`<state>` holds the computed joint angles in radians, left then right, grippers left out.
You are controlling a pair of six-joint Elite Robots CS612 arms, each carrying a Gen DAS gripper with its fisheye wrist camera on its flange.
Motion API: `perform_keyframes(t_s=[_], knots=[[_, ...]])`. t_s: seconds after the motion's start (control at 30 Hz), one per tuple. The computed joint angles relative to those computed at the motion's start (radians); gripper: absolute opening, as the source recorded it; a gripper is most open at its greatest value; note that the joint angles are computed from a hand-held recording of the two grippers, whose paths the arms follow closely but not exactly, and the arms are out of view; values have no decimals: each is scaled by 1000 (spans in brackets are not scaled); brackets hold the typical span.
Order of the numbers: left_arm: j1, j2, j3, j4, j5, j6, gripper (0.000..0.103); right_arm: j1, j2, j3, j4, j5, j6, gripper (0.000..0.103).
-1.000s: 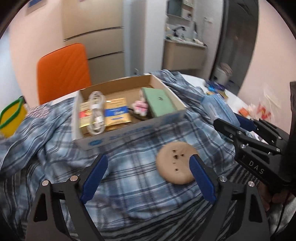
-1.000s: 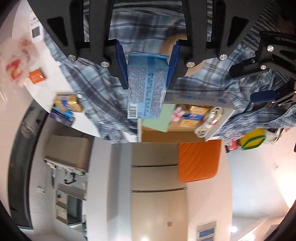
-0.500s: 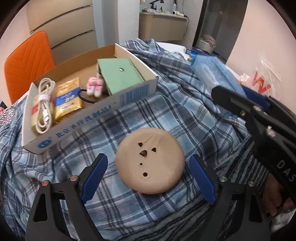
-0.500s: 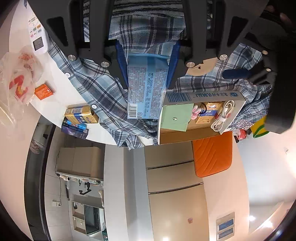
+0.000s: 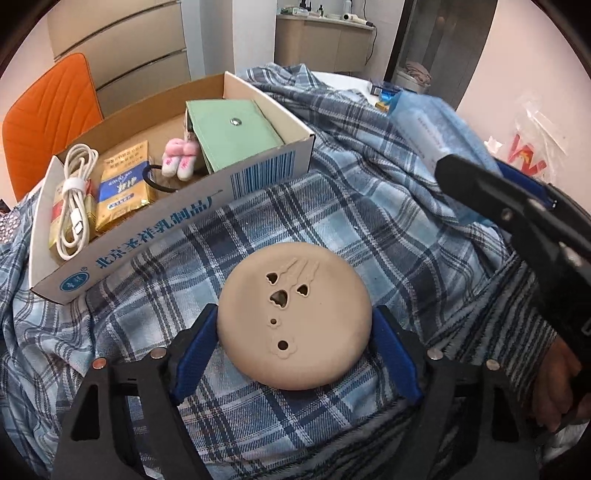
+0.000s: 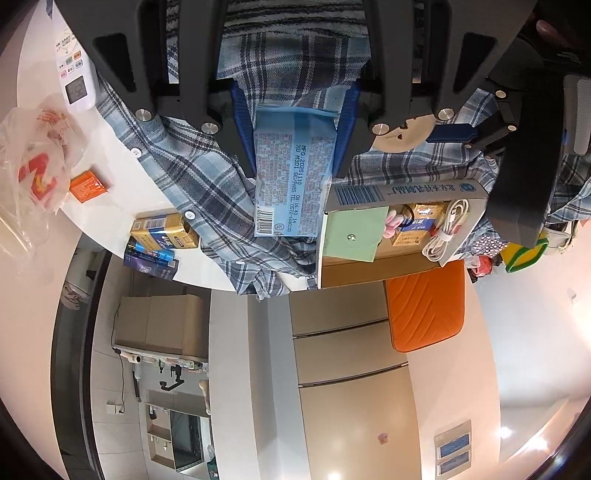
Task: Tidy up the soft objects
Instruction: 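Grasp the round wooden coaster with the left tool while the right tool holds the blue pack, then lift and carry the coaster and blue pack over the box with both tools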
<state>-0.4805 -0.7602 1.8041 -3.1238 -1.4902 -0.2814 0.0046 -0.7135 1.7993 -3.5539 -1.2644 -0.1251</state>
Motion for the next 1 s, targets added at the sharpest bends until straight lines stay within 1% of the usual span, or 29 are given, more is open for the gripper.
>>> perform_keyframes(t_s=[0.2,0.33,0.53,0.63,0.7,0.83,1.0], knots=[[-13,-21,50,-106,46,-8,79,1,0,0,4,-2,0,43],[-15,-34,80,-156,71,-32,79,0,0,0,1,3,0,43],[-17,-59,136,-239,114,-81,79,-1,1,5,-17,29,-13,43],[-21,-62,151,-266,149,-96,79,-2,0,7,-17,54,-26,43],[-23,-67,166,-281,169,-114,79,4,-2,7,-12,41,-43,43],[-18,-70,177,-307,179,-138,79,9,-5,9,-17,39,-68,43],[-21,-85,204,-337,212,-150,79,16,-15,19,-18,61,-95,43]])
